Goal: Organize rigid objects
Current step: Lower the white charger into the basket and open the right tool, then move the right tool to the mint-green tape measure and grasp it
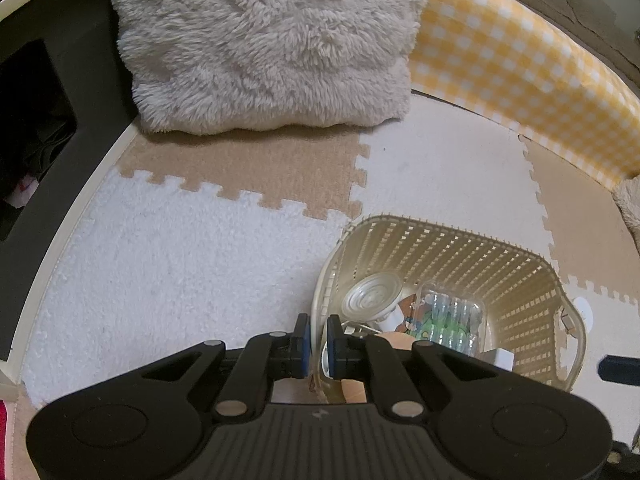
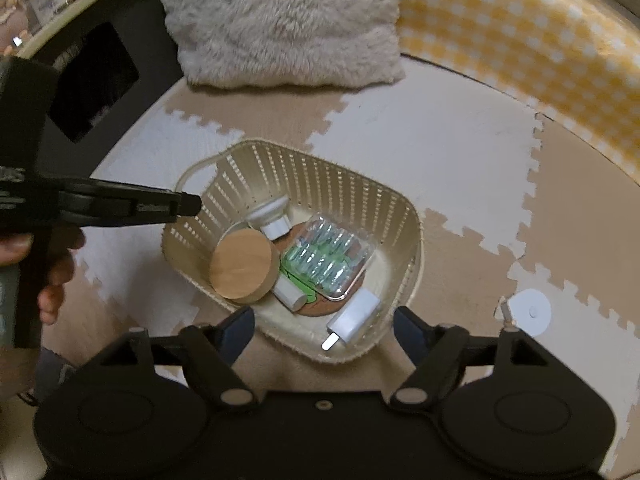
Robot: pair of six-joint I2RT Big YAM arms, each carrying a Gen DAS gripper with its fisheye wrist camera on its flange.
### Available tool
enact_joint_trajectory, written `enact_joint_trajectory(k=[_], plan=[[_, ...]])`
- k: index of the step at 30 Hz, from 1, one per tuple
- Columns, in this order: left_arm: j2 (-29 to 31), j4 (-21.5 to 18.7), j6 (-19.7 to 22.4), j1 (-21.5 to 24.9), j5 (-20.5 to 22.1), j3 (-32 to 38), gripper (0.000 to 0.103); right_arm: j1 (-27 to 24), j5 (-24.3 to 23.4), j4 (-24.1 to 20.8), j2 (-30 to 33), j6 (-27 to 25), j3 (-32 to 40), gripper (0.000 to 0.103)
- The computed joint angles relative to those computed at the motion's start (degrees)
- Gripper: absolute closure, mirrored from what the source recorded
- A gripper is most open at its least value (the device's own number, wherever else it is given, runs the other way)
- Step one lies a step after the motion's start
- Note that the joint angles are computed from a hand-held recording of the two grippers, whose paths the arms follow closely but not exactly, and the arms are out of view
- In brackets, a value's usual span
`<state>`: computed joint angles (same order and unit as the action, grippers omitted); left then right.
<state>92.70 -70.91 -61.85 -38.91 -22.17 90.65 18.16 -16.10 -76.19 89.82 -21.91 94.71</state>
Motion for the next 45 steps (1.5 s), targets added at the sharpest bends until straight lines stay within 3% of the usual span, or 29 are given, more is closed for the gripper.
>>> enact_joint_trajectory(k=[6,11,16,28,34,39,45], plan=[[0.00,0.02,-0.05,0.00,0.04,0.00,0.094,-2.07,-2.51,3.25,-4.22,4.03,-3.34,0.024],[0.01,0.00,-0.01,0.00,-0.02,0.01,0.094,-5.08,-4.28,6.91,-7.65,8.79,-6.35,0.012],[0.01,0.02,-0.03,-0.01,0.00,0.00,0.094,-7.86,-0.78,12.99,-10.56,11.54,-9.83,0.000],[0.04,0.00,-0.05,-0.03,-0.02,0.03,0.094,-13.92,9.22,23.60,-12.65,23.75,-18.41,0.000],[0.06,-0.05,-0.04,-0.05,-0.06,0.05,0.094,-15.05,15.67,21.36,-9.38,28.86,-19.58,0.000],[-0.06,-0.17,0.05,-0.06,-0.10,-0.03,0.094,-16.44,14.56,18.53,-6.65,33.01,-19.37,0.000],[0.03,-0.49,0.09,-0.14,-0.13,0.12,0.094,-15.63,15.48,16.42,-3.65,33.97,-18.86,0.003]])
